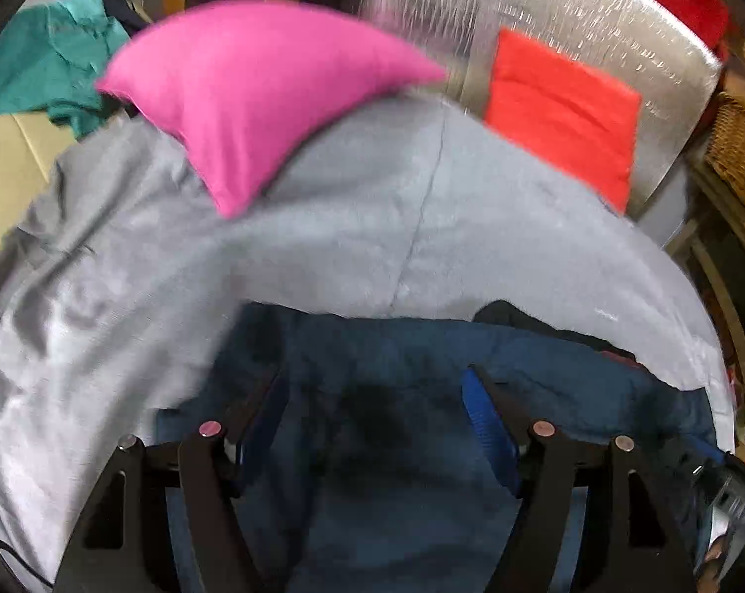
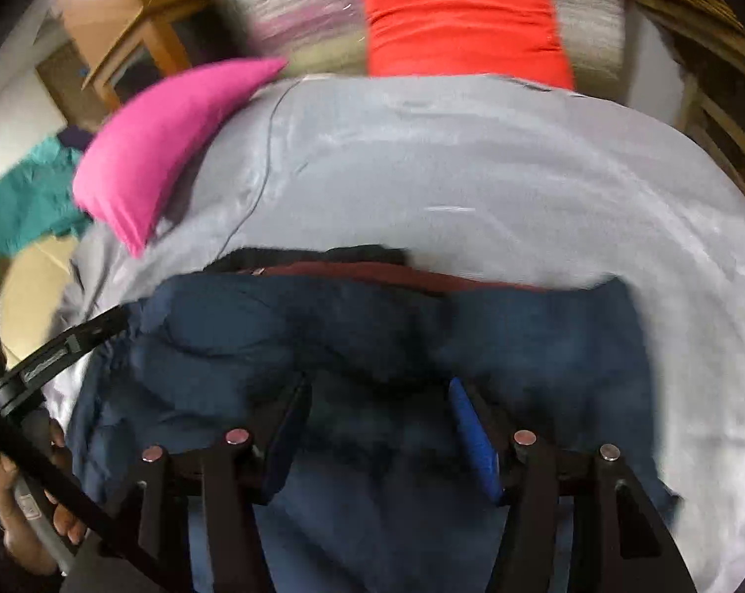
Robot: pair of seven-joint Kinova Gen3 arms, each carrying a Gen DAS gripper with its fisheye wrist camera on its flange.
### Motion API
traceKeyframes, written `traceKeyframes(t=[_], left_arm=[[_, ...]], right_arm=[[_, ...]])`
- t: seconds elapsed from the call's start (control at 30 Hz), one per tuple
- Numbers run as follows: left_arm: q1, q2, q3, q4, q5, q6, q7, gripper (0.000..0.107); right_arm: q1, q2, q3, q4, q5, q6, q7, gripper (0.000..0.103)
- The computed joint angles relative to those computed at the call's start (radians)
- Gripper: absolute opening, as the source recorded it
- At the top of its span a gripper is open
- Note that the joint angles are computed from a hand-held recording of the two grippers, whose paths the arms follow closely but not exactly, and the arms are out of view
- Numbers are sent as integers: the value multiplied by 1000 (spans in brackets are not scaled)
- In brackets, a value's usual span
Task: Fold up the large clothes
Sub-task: 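Fold the lifted edge over the bundle and release with both tools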
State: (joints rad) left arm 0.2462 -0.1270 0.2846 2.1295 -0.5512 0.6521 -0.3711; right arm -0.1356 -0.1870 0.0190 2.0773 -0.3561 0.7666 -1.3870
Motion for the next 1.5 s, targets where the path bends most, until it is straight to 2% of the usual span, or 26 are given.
traceKeyframes(t=[0.1, 0.17, 0.2, 0.27, 0.33, 0.4, 0.43, 0.47, 0.53, 0.6, 0.63, 0.7, 0.77, 0.87, 0.97, 1.07, 1.1, 1.17, 1.23, 1.27, 1.33, 1.37, 1.4, 1.43, 1.47, 1.5], left_arm=[[14, -71, -3, 31, 46, 60, -81, 74], [43, -88, -11, 54, 45, 91, -81, 74], [40, -81, 10, 61, 38, 115, -56, 74], [49, -19, 57, 53, -2, 184, 18, 74], [22, 42, 136, 61, -72, 209, 99, 75], [3, 40, 207, 82, -136, 225, 180, 75], [20, 26, 216, 88, -146, 244, 206, 75], [41, 4, 207, 95, -139, 250, 215, 74], [107, -83, 132, 107, -81, 245, 185, 74], [154, -171, 61, 117, -8, 247, 125, 74], [160, -218, 37, 127, 32, 247, 89, 74], [150, -279, 5, 143, 112, 245, 25, 74], [158, -338, -47, 172, 181, 258, 0, 74], [95, -361, -21, 204, 244, 273, 5, 74], [66, -368, -30, 236, 270, 238, -37, 74], [18, -397, 20, 238, 279, 256, -45, 74], [7, -410, 30, 239, 285, 262, -53, 74], [-11, -458, 26, 245, 304, 277, -76, 74], [-33, -516, 40, 252, 329, 313, -84, 74], [-38, -527, 42, 257, 343, 321, -96, 73], [-34, -543, -9, 278, 371, 296, -143, 68], [-24, -550, -44, 291, 395, 271, -167, 60], [-12, -550, -72, 299, 417, 247, -194, 46], [-18, -543, -82, 307, 437, 224, -220, 40], [-33, -531, -74, 307, 446, 217, -229, 36], [-53, -525, -47, 306, 444, 220, -221, 23]], right_arm=[[45, -57, 75, 1, -6, 72, 38, 62], [67, -86, 120, 16, 19, 113, 61, 59], [72, -87, 118, 20, 41, 121, 60, 47], [136, -56, 59, 45, 119, 104, 43, 33], [178, -29, 41, 47, 150, 96, 2, 33], [169, -24, 97, 46, 123, 101, 15, 33], [175, -41, 123, 46, 108, 116, 26, 33], [191, -66, 150, 46, 82, 139, 52, 33], [188, -122, 243, 59, 22, 190, 133, 40], [191, -170, 315, 68, -9, 260, 214, 62], [213, -199, 325, 76, -3, 291, 239, 63], [252, -239, 308, 89, 19, 321, 249, 63], [256, -250, 341, 91, 16, 366, 268, 63], [277, -257, 367, 109, 14, 420, 271, 63], [305, -256, 393, 129, 3, 473, 295, 63], [323, -307, 300, 148, 56, 448, 249, 51], [326, -327, 281, 151, 67, 446, 232, 43], [323, -377, 264, 154, 88, 447, 208, 38], [305, -409, 298, 156, 104, 466, 198, 35], [295, -417, 326, 157, 102, 485, 201, 34], [299, -431, 325, 161, 107, 503, 199, 30], [285, -443, 297, 160, 124, 495, 175, 28], [285, -445, 268, 162, 133, 486, 158, 26], [282, -443, 248, 165, 143, 479, 140, 25], [273, -439, 242, 166, 148, 472, 130, 23], [267, -449, 236, 166, 152, 473, 120, 20]])
